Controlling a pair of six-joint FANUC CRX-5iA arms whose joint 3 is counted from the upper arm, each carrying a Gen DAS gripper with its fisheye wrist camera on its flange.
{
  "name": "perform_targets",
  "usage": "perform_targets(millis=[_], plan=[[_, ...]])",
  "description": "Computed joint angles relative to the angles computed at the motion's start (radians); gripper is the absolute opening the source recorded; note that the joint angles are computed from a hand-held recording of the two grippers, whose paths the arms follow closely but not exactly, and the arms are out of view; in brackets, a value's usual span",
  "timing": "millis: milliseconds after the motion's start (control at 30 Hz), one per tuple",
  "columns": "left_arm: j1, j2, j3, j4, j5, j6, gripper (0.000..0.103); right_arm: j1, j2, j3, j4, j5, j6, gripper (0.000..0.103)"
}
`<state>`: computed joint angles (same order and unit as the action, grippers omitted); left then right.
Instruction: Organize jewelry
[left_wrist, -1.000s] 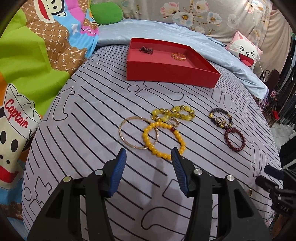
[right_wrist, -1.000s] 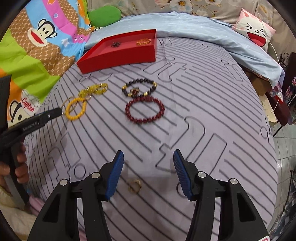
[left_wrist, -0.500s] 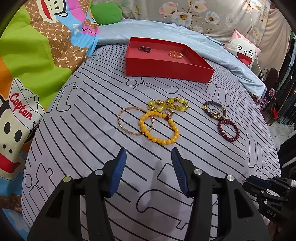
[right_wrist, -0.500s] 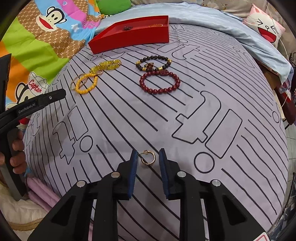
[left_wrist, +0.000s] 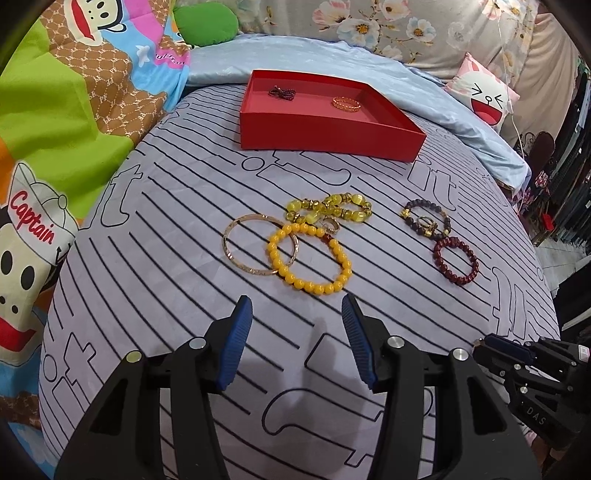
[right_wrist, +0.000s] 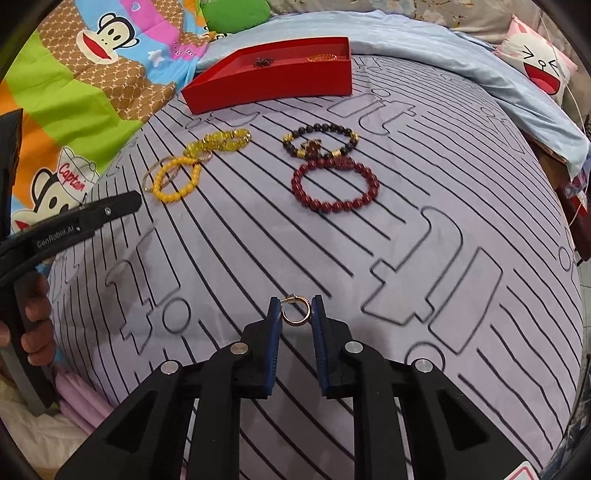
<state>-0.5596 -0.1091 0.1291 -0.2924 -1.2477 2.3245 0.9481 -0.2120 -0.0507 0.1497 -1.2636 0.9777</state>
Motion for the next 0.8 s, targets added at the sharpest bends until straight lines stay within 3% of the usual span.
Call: perform_targets(millis=[133, 400, 600, 800], plan=[[0.025, 0.024, 0.015, 0.024, 0.030, -0.021, 0.048, -0.055, 0.047, 0.065, -0.057, 0.033, 0.017, 0.016], [0.055, 0.112, 0.081, 0.051, 0.080, -0.090, 0.044, -0.107, 0.146, 0.172, -0.034, 0.062, 0.042, 0.016], [0.087, 0.159, 0.093, 0.099, 0.092, -0.131, 0.026, -0.137, 0.196, 0.222, -0.050, 0.061, 0.066, 0.016], [0.079, 0.179, 0.114, 0.083, 0.093, -0.148, 0.022, -0.155, 0.224, 0.251, -0.075, 0.057, 0.081, 0.016]])
